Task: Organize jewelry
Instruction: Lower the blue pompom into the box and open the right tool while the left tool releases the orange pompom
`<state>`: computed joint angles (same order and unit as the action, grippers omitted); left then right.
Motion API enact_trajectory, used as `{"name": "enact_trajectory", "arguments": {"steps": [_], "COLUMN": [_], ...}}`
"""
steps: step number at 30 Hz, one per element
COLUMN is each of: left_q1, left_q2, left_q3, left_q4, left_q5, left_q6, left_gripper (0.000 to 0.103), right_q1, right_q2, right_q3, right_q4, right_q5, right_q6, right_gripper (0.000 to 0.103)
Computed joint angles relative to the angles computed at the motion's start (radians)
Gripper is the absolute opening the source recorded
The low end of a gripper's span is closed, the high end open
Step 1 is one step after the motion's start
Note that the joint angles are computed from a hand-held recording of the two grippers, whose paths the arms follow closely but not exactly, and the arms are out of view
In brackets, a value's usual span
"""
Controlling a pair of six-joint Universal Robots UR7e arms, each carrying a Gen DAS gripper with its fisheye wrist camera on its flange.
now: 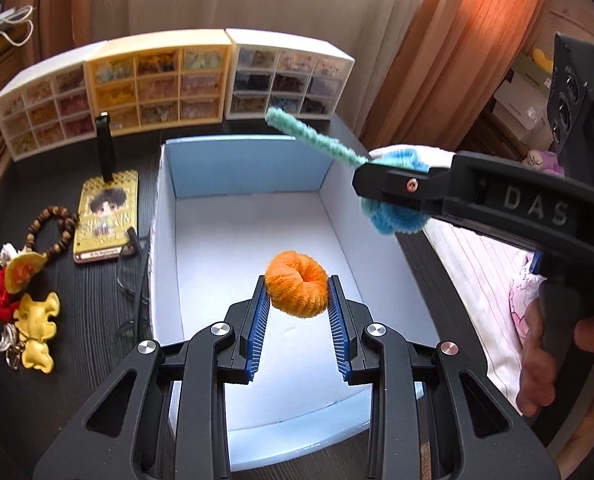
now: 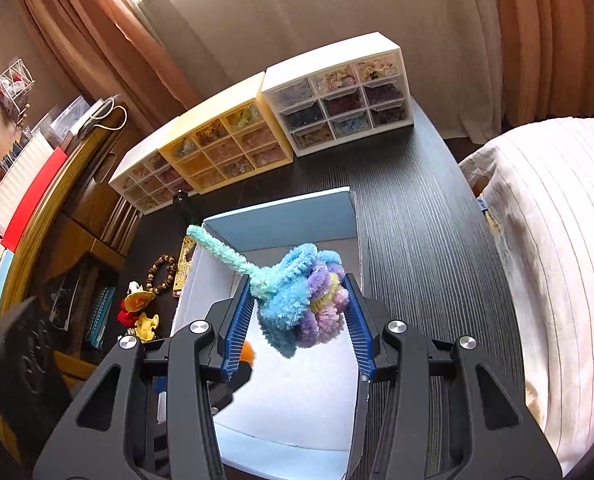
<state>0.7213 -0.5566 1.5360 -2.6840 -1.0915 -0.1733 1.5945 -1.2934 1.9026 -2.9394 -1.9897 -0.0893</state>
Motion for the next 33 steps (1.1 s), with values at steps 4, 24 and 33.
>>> {"name": "enact_trajectory", "arguments": {"steps": [4,24,33], "left_q1": [0.004,-0.006,-0.009], "left_q2": [0.013,0.043,0.046], "left_q3": [-0.006,0.009,0.01], "left_q4": [0.022,-0.005,0.003], "left_q5": [0.012,0.037,0.038], "left_q6": [-0.006,0.015,0.01], "left_gripper": [0.03,0.03,0.03], "right_q1": [-0.009,0.007,0.005], "right_q2": [0.002,0.222,0.292], "right_q3": [-0.006,-0.473,-0.568], "right_q4": [0.015,0.718,0.86], "right_q5": [0.026,-0.132,-0.2], "right_q6": [0.002,-0.109,-0.064], "right_gripper": [0.044,0.044,0.044]}}
